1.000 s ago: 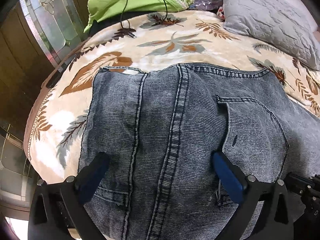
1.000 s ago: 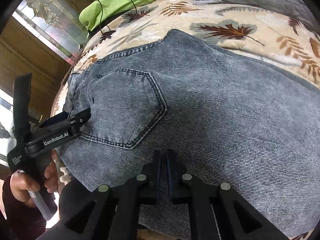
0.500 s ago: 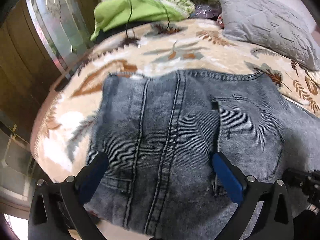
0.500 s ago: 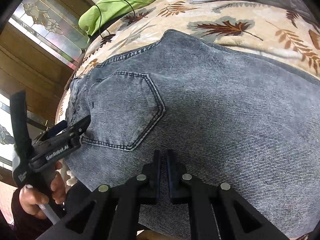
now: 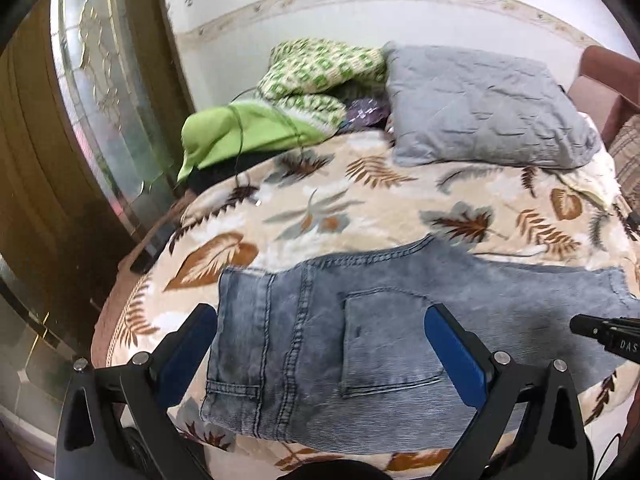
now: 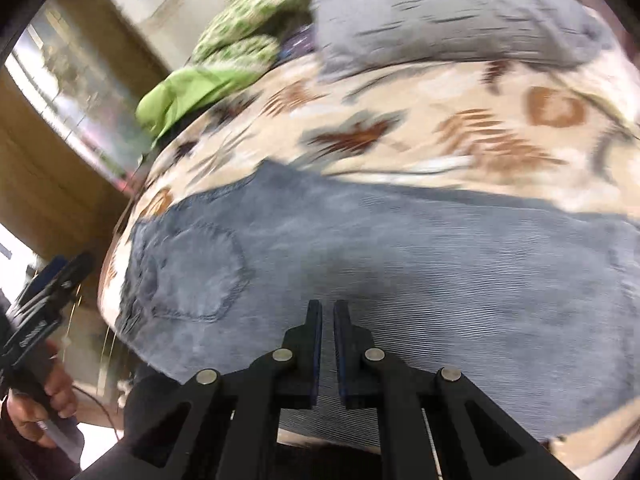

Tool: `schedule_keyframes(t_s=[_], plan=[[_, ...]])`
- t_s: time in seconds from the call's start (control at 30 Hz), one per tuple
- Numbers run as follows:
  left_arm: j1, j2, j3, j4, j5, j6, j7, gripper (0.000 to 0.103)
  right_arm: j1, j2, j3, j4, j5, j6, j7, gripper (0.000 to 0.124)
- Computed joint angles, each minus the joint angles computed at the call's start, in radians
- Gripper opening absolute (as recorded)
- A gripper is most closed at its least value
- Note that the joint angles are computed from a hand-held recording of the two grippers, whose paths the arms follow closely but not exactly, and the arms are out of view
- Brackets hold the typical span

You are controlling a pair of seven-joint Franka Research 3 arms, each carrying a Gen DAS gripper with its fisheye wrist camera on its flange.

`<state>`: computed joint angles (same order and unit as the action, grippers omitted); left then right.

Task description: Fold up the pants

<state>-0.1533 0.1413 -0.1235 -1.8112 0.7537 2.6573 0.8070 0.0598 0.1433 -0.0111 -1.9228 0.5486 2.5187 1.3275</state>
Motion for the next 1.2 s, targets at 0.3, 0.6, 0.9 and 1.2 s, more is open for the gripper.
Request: schedule_keyframes(t_s=[0.3,0.6,0.9,1.2], plan=[[-0.035,0.001,-0.027,0.033,-0.004,-0.028,0.044,0.103,-0.062,-0.065,-0.066,-0.140,-0.103,0.056,0.138,0.008],[-0.064,0.119,-0.065,0.142,-0.212,-0.209,0.279,0.103,-0.127,-0.062,-0.075,-0.175,0.046,0.021,0.035,0.008],[-0.109,0.265,-0.057,0.284,-0.336,-0.446,0.402,0.103,-0.220,-0.193,-0.157,-0.288,0.354,-0.001,-0.142,0.009],[-0.186,0.333,-0.069,0.442,-0.313,-0.464,0.488,0.103,-0.259,-0.239,-0.227,-0.362,0.782,-0.072,-0.347,0.084]])
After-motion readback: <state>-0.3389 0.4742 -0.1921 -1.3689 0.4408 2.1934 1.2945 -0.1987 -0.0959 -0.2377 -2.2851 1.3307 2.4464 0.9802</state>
